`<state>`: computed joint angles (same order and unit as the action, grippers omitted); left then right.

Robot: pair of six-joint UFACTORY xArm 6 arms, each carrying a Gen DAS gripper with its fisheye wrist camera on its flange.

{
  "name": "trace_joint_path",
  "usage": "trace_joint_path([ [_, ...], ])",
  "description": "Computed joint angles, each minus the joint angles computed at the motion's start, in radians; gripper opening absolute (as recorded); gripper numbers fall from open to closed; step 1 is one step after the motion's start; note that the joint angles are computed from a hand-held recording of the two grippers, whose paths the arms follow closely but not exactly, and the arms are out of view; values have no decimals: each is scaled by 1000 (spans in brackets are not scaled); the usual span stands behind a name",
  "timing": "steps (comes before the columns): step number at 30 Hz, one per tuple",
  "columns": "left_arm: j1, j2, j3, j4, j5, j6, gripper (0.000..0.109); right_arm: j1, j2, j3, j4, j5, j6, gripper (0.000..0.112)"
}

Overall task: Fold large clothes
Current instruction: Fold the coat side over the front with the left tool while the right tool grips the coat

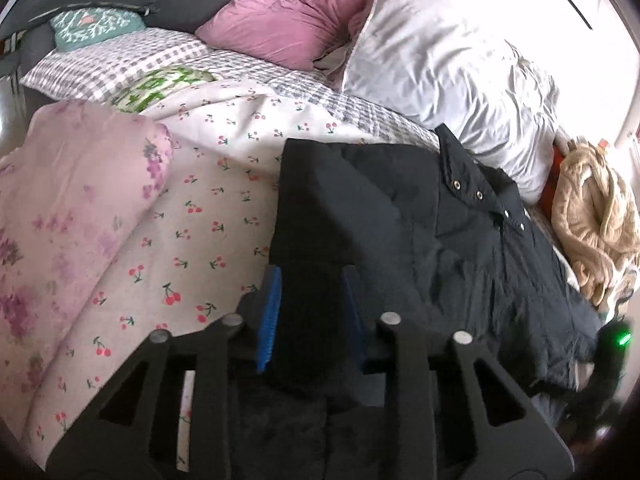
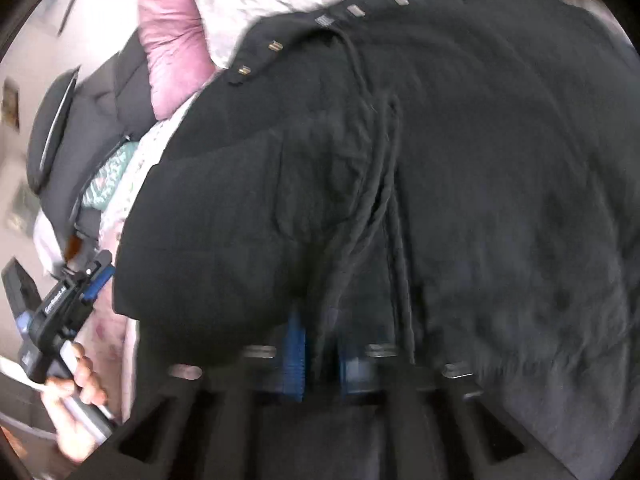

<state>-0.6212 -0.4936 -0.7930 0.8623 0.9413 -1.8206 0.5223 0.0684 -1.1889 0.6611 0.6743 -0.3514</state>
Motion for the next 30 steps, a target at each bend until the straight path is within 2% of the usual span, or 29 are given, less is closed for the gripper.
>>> trace_joint_path([
  [4, 27, 26, 21, 52, -132, -18, 24, 36, -92, 43, 27, -218, -131, 10],
  [6, 37, 79, -5, 6, -138, 40, 24, 42, -104, 65, -101, -325, -82, 10],
  [7, 38, 117, -23, -37, -131, 83, 23, 32, -90, 63, -185, -331, -33, 11],
  [9, 38, 167, -42, -87, -119, 125, 23, -3, -37, 21, -243, -238, 19, 12],
  [11, 23, 195, -60, -71, -91, 118, 23, -23, 32, -15, -362, -155, 112, 14],
  [12, 18, 200, -70, -75, -76, 125, 23, -28, 57, -14, -419, -139, 134, 19],
  [13, 14, 203, -80, -87, -64, 134, 23, -33, 68, 2, -434, -152, 126, 26],
  [14, 11, 202, -86, -98, -56, 136, 23, -36, 57, 25, -408, -179, 98, 29],
  [15, 9, 197, -89, -109, -53, 133, 24, -45, 48, 31, -394, -179, 93, 37],
  [16, 8, 195, -95, -126, -47, 140, 26, -54, 40, 28, -419, -158, 127, 52],
  [17, 8, 191, -103, -149, -41, 149, 32, -69, 28, 17, -416, -117, 136, 57],
  [19, 3, 183, -121, -191, -29, 144, 53, -106, -10, 18, -342, -84, 89, 64],
  [20, -5, 182, -144, -212, -5, 138, 71, -121, -24, 18, -327, -78, 82, 68],
  [21, -10, 184, -161, -222, 13, 136, 79, -148, -46, 19, -310, -71, 74, 77],
  [22, -20, 185, -183, -230, 37, 137, 80, -178, -74, 26, -292, -68, 66, 82],
  [26, -61, 212, -284, -291, 156, 186, 87, -316, -144, 22, -233, -22, 37, 85],
  [28, -90, 222, -326, -310, 216, 192, 90, -402, -124, -36, -220, 22, 40, 85],
  [30, -114, 218, -338, -322, 235, 182, 98, -488, -108, -74, -208, 54, 62, 85],
])
